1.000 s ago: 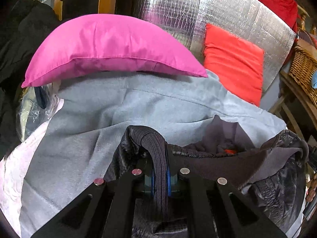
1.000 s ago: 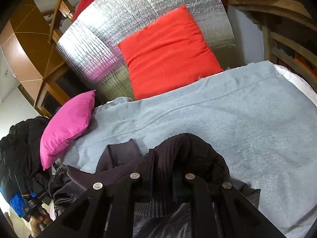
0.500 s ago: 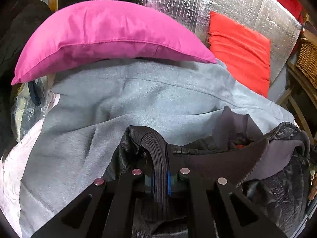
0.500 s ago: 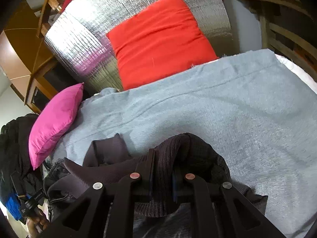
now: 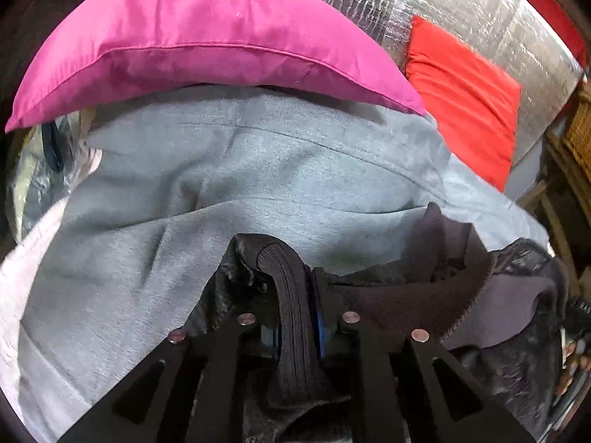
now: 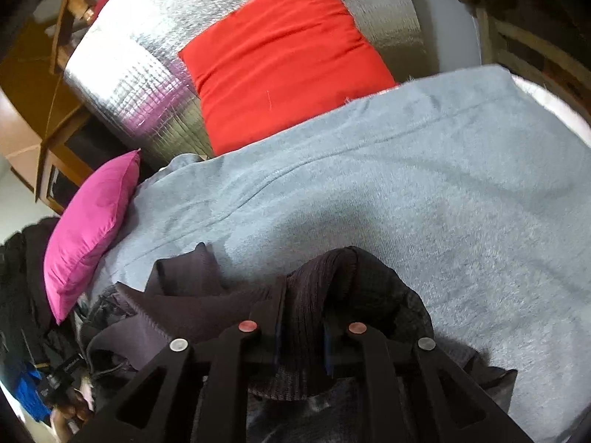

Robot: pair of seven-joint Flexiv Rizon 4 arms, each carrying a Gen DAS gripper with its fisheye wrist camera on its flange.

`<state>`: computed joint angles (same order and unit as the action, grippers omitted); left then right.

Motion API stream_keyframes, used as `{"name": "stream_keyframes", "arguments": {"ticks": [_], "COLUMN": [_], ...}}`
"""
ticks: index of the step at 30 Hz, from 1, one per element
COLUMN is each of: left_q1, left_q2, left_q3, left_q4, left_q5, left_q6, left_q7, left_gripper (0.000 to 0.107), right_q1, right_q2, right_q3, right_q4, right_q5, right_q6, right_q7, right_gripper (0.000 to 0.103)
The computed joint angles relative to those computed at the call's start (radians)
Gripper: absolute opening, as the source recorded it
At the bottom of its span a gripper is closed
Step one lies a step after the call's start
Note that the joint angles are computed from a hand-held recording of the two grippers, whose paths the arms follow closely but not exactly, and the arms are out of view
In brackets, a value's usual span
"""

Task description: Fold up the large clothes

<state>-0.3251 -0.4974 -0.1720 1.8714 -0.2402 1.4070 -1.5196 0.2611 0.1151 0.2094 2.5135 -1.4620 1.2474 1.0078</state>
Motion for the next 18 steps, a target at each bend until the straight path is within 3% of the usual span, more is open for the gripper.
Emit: {"name": "stream_keyframes", "arguments": {"ticks": [2, 3, 5, 6, 7, 8, 10, 13, 15, 16, 18], "left_q1": [0.045, 0.082, 0.149, 0.151, 0.136, 0.112, 0.116, 0.226, 0.273, 0.327, 0.352], "left_q2": [0.005, 0.007, 0.014, 0.017, 0.022, 0.028, 0.043, 0.084, 0.125, 0.142, 0.188], "left_q3": [-0.058, -0.108, -0.211, -0.221, -0.198, -0.169, -0.16, -0.267, -0.298, -0.353, -0.364], "left_q4": [0.016, 0.032, 0.072, 0.083, 0.094, 0.104, 0.114, 0.176, 0.232, 0.273, 0.35], "left_q5": [-0.039, -0.075, -0.191, -0.216, -0.183, -0.171, -0.148, -0.103, -0.027, 0.015, 0.092], "left_q6": [0.006, 0.017, 0.063, 0.096, 0.166, 0.231, 0.262, 0.305, 0.337, 0.367, 0.419], "left_q7": [0.032, 0.059, 0.127, 0.132, 0.074, 0.044, 0.013, 0.018, 0.038, 0.061, 0.074], "left_gripper": [0.028, 0.033, 0.061, 0.073, 0.09, 0.095, 0.095, 0.095, 0.095, 0.095, 0.095], "right_q1": [-0.007, -0.008, -0.017, -0.02, -0.009, 0.005, 0.02, 0.051, 0.08, 0.105, 0.159], "right_q2": [0.009, 0.015, 0.025, 0.032, 0.051, 0.068, 0.102, 0.151, 0.175, 0.185, 0.197], "right_q3": [-0.006, -0.007, -0.021, -0.023, -0.006, 0.021, 0.042, 0.088, 0.127, 0.16, 0.223], "right_q4": [0.003, 0.002, -0.006, -0.011, -0.008, -0.005, -0.002, 0.001, -0.003, -0.006, -0.013], "right_q5": [-0.037, -0.051, -0.128, -0.159, -0.125, -0.062, -0.014, 0.086, 0.15, 0.209, 0.317], "right_q6": [0.014, 0.017, 0.04, 0.045, 0.002, -0.054, -0.098, -0.163, -0.205, -0.249, -0.34], "right_q7": [0.042, 0.054, 0.115, 0.141, 0.123, 0.083, 0.044, -0.043, -0.119, -0.17, -0.258], "right_gripper": [0.022, 0.028, 0.064, 0.097, 0.103, 0.103, 0.103, 0.103, 0.103, 0.103, 0.103]}}
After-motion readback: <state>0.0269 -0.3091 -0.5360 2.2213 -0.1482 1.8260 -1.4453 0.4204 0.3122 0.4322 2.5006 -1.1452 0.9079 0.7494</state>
